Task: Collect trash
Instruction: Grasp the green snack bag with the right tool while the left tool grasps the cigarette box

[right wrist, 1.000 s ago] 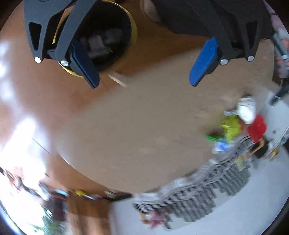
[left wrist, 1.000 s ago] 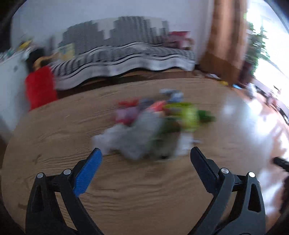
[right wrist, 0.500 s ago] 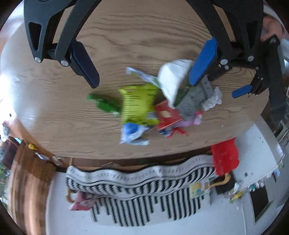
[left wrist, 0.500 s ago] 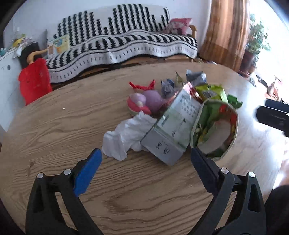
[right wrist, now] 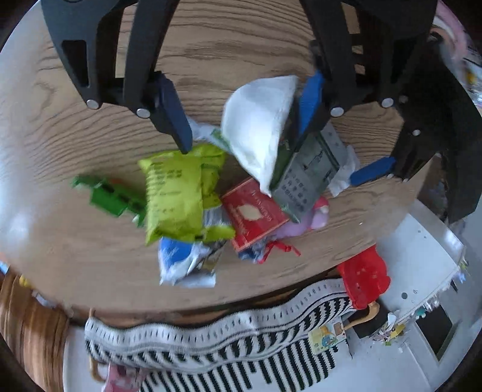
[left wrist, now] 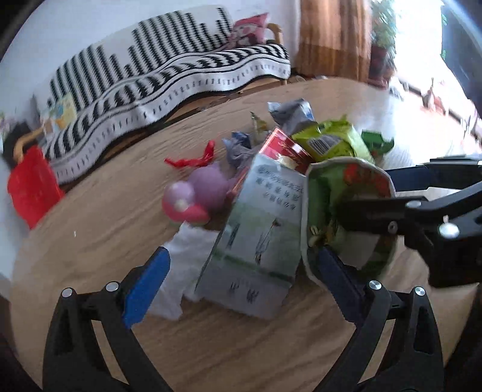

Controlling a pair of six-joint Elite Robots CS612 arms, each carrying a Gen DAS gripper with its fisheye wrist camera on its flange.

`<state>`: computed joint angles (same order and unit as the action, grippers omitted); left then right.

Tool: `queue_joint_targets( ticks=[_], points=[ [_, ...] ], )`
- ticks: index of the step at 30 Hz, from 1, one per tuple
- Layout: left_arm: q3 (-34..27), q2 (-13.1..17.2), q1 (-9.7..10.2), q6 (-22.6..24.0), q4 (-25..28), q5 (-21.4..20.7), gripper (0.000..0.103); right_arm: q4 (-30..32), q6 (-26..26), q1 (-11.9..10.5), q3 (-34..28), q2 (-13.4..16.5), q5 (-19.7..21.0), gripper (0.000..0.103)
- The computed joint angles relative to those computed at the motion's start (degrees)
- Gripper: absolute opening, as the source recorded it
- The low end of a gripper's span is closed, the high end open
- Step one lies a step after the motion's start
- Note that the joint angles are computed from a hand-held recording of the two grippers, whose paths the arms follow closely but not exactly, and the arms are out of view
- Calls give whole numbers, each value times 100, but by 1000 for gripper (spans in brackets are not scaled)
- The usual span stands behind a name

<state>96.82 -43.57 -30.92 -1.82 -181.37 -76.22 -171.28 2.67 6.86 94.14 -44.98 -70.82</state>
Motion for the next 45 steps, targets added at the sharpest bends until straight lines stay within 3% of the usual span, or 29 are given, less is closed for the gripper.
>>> queue_joint_targets(
  ticks=[2,4,6,8,11,15,18,21,24,27,30,32,34,36,40,45],
  points=[
    [-21,16,-16,157,14,27,95,-15,-104,-37,28,0,276,44],
    [33,-23,-20,191,-29,20,95,-219,-165,-31,125,-51,182,39],
    [115,-69,-14,211,-146,0,96,-445,-149,-81,229,-98,251,21],
    [197,-111,58,31,-366,-340,97,-618,41,-160,296,-127,359,15],
    [209,-147,144,-345,-473,-800,97,-862,353,-270,408,-154,572,14],
    [247,-185,82,-155,-614,-754,97,-975,191,-259,489,-211,287,10],
    [329,-228,138,-159,-844,-1259,97,-976,192,-282,497,-214,98,8],
    [377,-228,157,-155,-928,-1420,97,-1016,258,-332,502,-205,-8,8],
    [372,-215,151,-137,-829,-1249,97,-991,285,-375,515,-204,69,7],
    [350,-194,95,-96,-651,-771,97,-1099,291,-380,540,-213,37,7],
    [249,-117,77,4,-500,-680,96,-1200,412,-398,562,-218,87,7],
    [138,-32,76,-30,-481,-700,90,-1208,488,-422,573,-222,198,8],
    [35,19,73,-44,-288,-700,68,-1225,510,-429,590,-234,240,8],
    [-44,60,61,-13,-66,-612,62,-1242,527,-429,605,-247,236,8],
    [20,21,108,-190,-263,-728,60,-1249,576,-455,624,-250,266,7],
    [267,-143,258,-933,-969,-739,60,-1345,673,-494,670,-268,230,7]
  ],
)
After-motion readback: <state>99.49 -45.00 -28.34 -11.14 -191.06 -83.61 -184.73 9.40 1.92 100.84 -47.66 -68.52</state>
